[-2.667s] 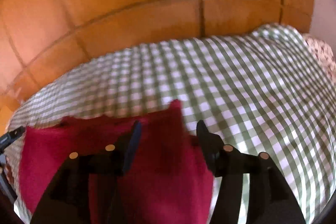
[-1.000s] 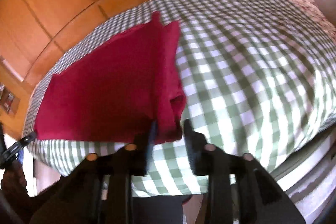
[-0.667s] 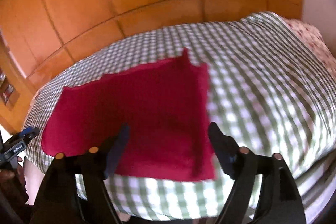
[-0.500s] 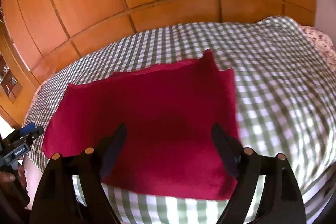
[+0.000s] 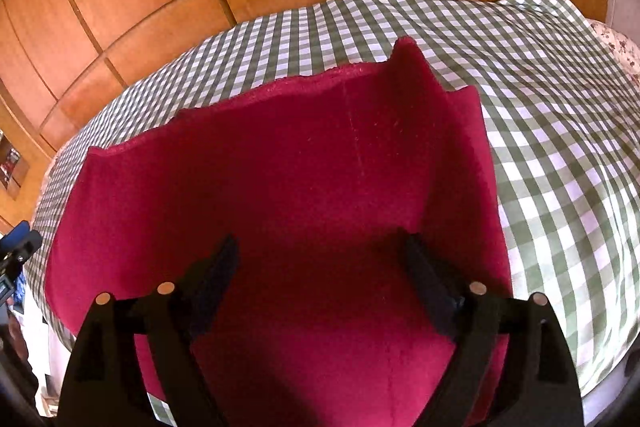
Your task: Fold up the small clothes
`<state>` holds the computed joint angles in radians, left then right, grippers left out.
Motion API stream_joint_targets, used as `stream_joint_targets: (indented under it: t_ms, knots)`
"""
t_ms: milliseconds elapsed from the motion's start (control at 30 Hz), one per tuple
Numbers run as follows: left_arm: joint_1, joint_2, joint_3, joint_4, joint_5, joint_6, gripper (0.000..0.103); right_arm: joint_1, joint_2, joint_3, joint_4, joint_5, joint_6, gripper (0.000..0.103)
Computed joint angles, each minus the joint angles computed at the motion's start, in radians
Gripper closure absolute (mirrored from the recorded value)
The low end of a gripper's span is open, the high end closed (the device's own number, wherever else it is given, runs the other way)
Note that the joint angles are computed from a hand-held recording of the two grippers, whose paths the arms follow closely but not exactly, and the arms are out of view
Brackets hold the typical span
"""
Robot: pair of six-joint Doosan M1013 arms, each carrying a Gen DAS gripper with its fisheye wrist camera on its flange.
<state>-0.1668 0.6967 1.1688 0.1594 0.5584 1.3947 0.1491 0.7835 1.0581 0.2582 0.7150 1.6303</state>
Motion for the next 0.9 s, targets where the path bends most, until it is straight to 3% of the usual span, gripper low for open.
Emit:
stream_joint_targets:
  t_ms: [100,167,233,333,367,433,467,600,767,833,900]
  knots:
    - [0.032,0.029,-0.038,-0.152,0.017,0.07,0.03,-0.003,0.002,0.001,0.021,-0.004,0.017,0.014]
    - [0.06,0.064,-0.094,-0.303,0.072,0.131,0.047,-0.005,0.0,0.004,0.036,-0.012,0.025,0.014]
    - [0.085,0.103,-0.158,-0.45,0.13,0.193,0.047,-0.005,0.001,0.004,0.038,-0.015,0.031,0.013]
    - [0.097,0.148,-0.232,-0.531,0.18,0.214,0.047,-0.001,0.003,0.002,0.024,-0.023,0.046,0.012]
    - [0.097,0.159,-0.249,-0.533,0.192,0.208,0.052,0.002,0.003,0.003,0.013,-0.027,0.047,0.011]
    - [0.086,0.197,-0.312,-0.47,0.245,0.161,0.062,0.006,0.001,0.011,0.0,-0.046,0.043,0.009]
    - [0.073,0.222,-0.352,-0.376,0.278,0.093,0.064,0.008,0.0,0.015,-0.007,-0.054,0.042,0.009]
    - [0.044,0.287,-0.437,-0.176,0.322,-0.051,0.061,0.006,-0.001,0.025,0.011,-0.074,0.012,0.008]
    - [0.011,0.294,-0.465,0.008,0.35,-0.13,0.06,-0.001,-0.006,0.039,0.059,-0.083,-0.045,0.008]
    - [0.006,0.247,-0.397,0.039,0.295,-0.17,0.059,-0.004,-0.014,0.041,0.073,-0.065,-0.066,0.008]
    - [0.005,0.191,-0.306,0.054,0.203,-0.181,0.051,-0.013,-0.029,0.055,0.135,-0.066,-0.111,0.008]
